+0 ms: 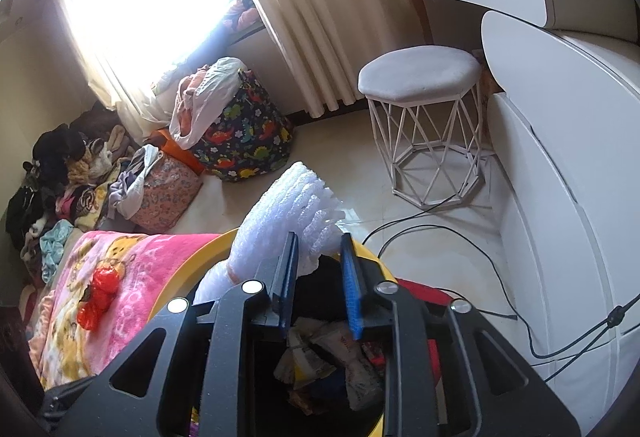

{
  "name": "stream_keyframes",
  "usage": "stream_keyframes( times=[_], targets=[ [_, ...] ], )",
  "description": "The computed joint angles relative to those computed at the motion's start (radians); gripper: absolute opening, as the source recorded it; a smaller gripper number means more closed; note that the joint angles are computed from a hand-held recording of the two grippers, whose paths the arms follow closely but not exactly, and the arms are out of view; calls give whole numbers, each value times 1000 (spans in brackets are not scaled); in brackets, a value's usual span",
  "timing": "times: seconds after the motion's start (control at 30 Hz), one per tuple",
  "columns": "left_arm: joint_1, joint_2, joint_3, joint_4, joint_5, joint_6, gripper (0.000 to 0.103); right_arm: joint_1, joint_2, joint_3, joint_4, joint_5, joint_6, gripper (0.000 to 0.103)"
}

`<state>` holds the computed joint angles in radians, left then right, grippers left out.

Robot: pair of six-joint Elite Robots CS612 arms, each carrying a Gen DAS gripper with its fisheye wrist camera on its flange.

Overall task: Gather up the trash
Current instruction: 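Open both tools to drop the purple wrapper and foam mesh into the bin, then move both tools back toward the red mesh bag and green snack packet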

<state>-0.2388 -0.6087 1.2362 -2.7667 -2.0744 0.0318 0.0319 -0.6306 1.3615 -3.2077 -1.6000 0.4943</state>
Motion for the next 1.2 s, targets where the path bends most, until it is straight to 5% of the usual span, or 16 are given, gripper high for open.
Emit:
stream_keyframes(
  times=[0.1, 0.27, 0.63, 1.2],
  targets=[
    [-4, 1, 0, -2, 3, 9, 61, -4, 0, 2, -7, 27, 11, 28],
    [-2, 2, 5, -43, 25, -11, 91, -8, 3, -1, -9, 75, 26, 50],
    [13, 0, 11, -139, 119, -76, 92, 7, 11, -32, 13, 155, -20, 64],
    [71, 8, -9, -241, 196, -184, 92, 50, 42, -134, 84, 256, -111, 70]
  ],
)
